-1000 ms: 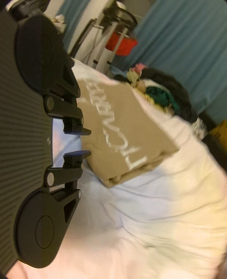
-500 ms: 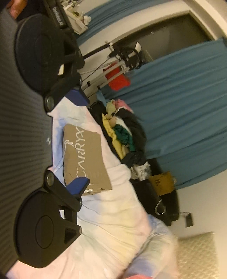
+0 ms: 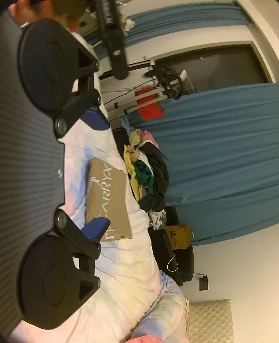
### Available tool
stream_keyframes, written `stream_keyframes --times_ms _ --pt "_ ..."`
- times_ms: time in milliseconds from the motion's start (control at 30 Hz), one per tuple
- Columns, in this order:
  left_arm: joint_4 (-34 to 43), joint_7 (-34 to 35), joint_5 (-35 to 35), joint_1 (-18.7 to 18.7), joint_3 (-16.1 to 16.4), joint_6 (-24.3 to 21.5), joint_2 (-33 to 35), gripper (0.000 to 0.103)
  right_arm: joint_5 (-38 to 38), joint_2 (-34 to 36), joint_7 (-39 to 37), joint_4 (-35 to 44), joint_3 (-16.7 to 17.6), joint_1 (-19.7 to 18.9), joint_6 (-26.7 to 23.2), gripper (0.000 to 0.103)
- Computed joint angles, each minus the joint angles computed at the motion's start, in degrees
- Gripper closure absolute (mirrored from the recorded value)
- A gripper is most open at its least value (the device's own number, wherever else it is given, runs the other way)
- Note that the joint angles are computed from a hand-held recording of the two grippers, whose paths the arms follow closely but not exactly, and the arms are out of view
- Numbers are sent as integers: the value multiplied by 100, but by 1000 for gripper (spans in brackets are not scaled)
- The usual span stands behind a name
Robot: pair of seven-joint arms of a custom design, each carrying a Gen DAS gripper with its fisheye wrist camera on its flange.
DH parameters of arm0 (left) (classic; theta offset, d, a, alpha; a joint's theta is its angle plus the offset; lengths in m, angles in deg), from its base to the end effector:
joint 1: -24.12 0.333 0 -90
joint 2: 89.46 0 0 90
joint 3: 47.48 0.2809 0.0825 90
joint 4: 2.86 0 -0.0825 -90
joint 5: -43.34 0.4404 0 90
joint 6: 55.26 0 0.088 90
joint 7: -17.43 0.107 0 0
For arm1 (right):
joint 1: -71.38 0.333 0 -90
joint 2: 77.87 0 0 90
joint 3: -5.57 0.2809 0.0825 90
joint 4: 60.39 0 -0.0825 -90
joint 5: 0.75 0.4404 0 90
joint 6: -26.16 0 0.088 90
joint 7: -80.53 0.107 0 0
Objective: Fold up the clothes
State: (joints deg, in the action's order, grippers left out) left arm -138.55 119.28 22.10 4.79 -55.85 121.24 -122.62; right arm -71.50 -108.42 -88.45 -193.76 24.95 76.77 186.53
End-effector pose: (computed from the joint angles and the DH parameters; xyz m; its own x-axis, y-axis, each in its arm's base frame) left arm 0.4417 -0.2138 0.6469 -0.4207 -0.9034 0.0832 -0.2863 0.0452 -0.9571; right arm 0.4427 0.2720 0.5620 -0.0795 -0.9658 -0.2469 -0.2696 0.2593 -0.9274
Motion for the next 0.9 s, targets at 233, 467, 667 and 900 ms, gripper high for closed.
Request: stream_keyframes --times_ms 233,467,667,900 --pt "-305 -238 10 211 -117 432 64 0 -574 380 448 147 130 28 -371 14" --pt "-325 -298 105 197 -12 668 500 0 -1393 864 1066 389 -64 293 -659 14" --pt "-395 -20 126 -212 446 811 647 0 -1347 1188 1135 539 -400 648 -866 14" --pt "-497 205 20 -443 644 867 626 0 -1398 1299 941 603 -451 919 -1291 14"
